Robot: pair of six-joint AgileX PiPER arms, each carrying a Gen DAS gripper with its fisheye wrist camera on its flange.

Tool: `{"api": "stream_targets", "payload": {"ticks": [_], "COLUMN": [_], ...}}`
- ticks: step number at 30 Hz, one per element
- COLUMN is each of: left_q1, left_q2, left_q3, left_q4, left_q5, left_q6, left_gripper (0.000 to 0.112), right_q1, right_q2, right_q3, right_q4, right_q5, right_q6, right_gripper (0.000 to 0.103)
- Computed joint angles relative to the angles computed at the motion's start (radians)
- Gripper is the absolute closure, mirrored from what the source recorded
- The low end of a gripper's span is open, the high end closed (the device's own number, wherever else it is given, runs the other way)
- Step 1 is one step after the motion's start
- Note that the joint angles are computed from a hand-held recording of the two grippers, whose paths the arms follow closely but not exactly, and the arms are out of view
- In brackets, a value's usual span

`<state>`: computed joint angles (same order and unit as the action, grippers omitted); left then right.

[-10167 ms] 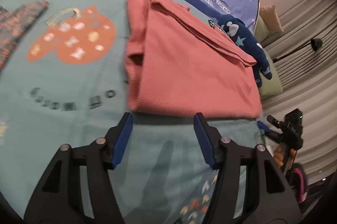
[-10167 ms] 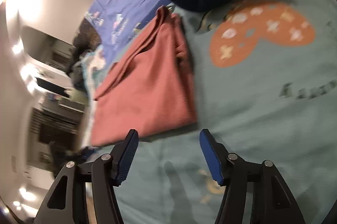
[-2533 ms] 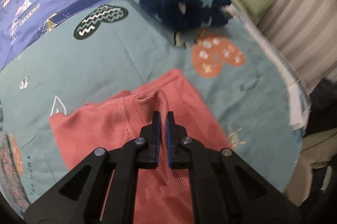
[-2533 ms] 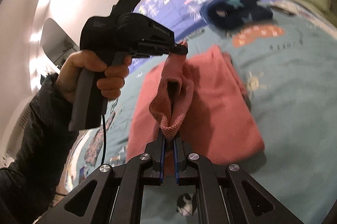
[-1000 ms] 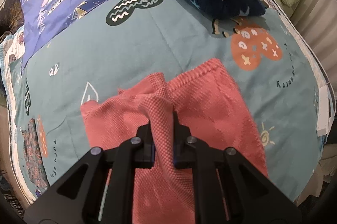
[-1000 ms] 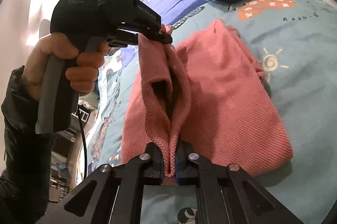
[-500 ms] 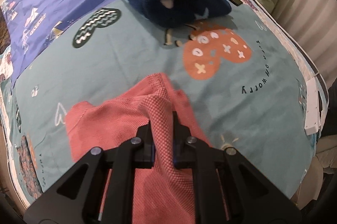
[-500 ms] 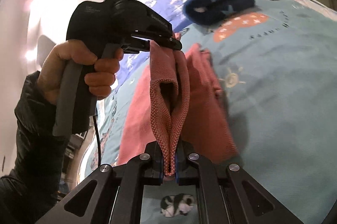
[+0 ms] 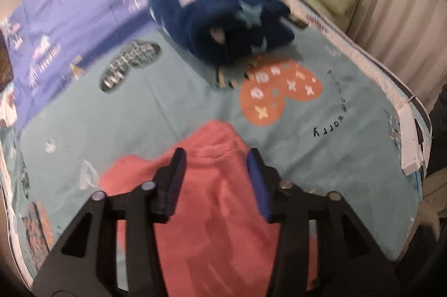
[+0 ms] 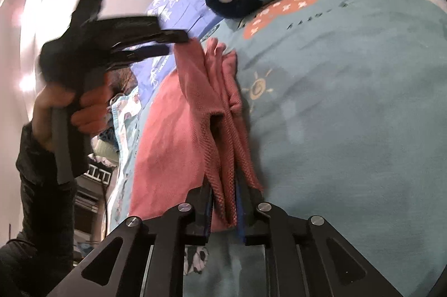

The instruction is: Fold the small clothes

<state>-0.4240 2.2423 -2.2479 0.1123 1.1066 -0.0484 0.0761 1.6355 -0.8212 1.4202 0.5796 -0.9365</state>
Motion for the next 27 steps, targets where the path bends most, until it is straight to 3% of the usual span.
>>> {"api": "stream_targets", "payload": {"ticks": [9,12,14,15,18,20,22,24,27], "left_q1": [0.112,0.15,0.173,0.187,0.238,0.249,0.257,0.286,0.338], "left_q2": [-0.355,-0.377,-0.36,-0.354,-0.384,-0.413,-0.433,-0.442,-0.422], "left_q3": [0.62,0.749,0.816,0.852,0.949,0.965,0.973,0.966,0.928], "left_q4": [0.023,0.047,0.107,0.12,0.065,0.051,0.045,-0.087,-0.345], "left_q5": [-0.313,-0.372,-0.416,-0.456,-0.569,-0.57,-0.576,-0.584,-0.578], "left_q6": [0.023,-0.016,-0.096,-0.119,-0.115,-0.106,-0.09,0.023,0.227], "left_gripper": [0.061,0.061,0.06,0.055,0.048,0.048,0.049,0.049,0.049], "right_q1": [0.0,0.007,0.006,0.017,0.067,0.046,0.023,0.025,0.036], "right_q2": [-0.096,-0.064,-0.009,0.035,0.134,0.15,0.126,0.096,0.126], "right_q3": [-0.057,-0.106,-0.16,-0.202,-0.274,-0.301,-0.302,-0.324,-0.443], "right_q4": [-0.216,-0.153,-0.127,-0.17,-0.444,-0.506,-0.47,-0.49,-0.539], "right_q5": [-0.084,-0.018,0.078,0.088,-0.038,0.004,0.035,0.028,0.058], "right_q6": [0.169,0.072,0.019,0.052,0.311,0.38,0.349,0.338,0.361], "right_gripper": [0.087,0.087,0.087,0.087,0.093,0.097,0.092,0.091,0.081]}}
